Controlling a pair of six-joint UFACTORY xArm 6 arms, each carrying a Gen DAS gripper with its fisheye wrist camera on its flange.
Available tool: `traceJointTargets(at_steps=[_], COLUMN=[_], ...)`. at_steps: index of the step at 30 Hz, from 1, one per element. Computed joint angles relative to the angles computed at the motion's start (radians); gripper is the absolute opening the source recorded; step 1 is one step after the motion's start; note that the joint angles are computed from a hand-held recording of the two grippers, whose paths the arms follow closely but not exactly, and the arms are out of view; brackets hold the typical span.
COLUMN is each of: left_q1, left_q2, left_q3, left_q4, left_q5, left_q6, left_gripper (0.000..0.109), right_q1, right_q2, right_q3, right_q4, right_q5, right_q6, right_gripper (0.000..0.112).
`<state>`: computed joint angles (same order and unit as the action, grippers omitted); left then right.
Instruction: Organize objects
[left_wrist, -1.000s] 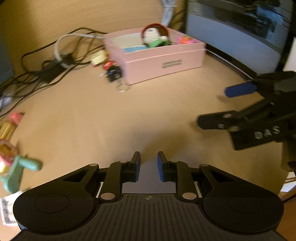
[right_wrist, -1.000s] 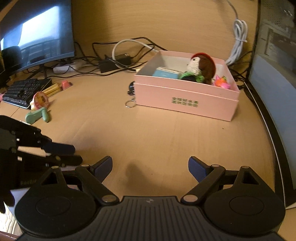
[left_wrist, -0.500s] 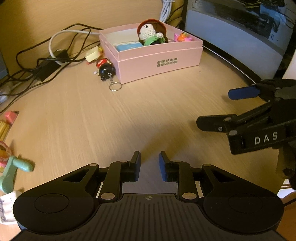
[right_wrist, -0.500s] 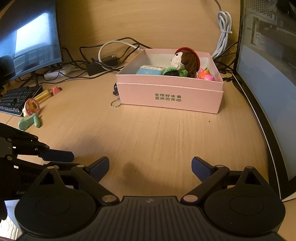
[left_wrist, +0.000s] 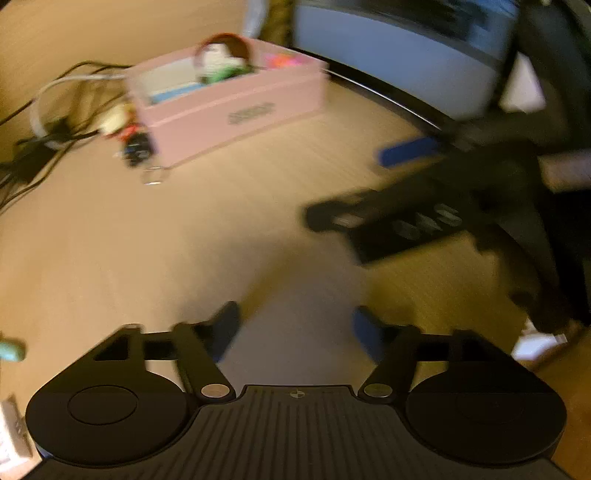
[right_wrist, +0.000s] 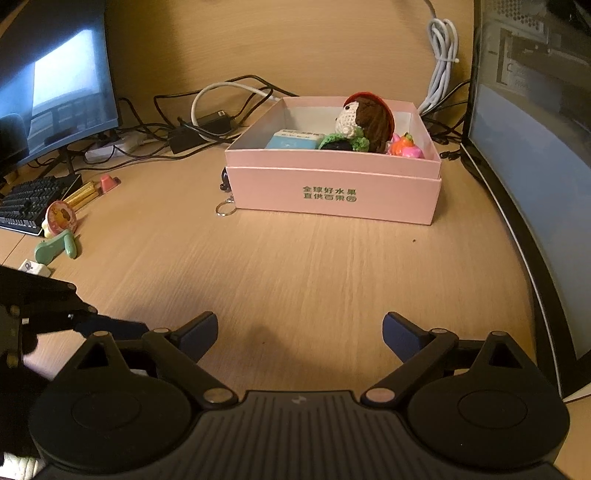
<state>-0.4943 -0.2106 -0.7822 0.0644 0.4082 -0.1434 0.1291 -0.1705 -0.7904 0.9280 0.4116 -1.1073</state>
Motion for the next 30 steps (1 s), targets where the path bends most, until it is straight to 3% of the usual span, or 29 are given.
traceJointTargets(at_steps=[3,5,8,12,15,20,24,30], left_q1=[-0.002,0.024,0.14,0.351,0.469,0.499,0.523,0.533], left_q2=[-0.037,-0.098,-0.271,-0.422,-0.412,-0.301,-0.215,-0.111], left_q3=[0.041,0.087,0.184,0.204,0.174,0.101,0.055,0.014], left_q4=[-0.028,0.008,0.245,0.499,0.452,0.312,0.225,0.202], left_q5=[-0.016,-0.022,-0.032,0.062,0.105,0.149,0.148,0.115], left_q6=[0.032,-0.016,-0.154,-0.204,-0.007,0.265,0.336,0.299], left_gripper=[0.079,0.076,0.076,0.076,0.076,0.076,0.076,0.076], right_q1=[0.009,0.019,0.028,0.041,0.06,0.099,0.105,0.085], right_q2=[-0.001,-0.005,-0.012,-0.014,-0.024,-0.066,-0.092,-0.115], right_q3=[0.002,0.003,0.0,-0.001,0.016,0.065,0.084,0.114], right_q4=[-0.004,0.01,0.024,0.008,-0.025,-0.062,-0.091,-0.148], right_q5=[-0.008,-0.026,-0.047,-0.063,-0.068,-0.083,-0.095,-0.112], right_q6=[0.005,-0.002,-0.01,0.029,0.084,0.111,0.154,0.216], right_gripper=[0.096,0.096,0.096,0.097,0.097,0.097,0.097,0.097])
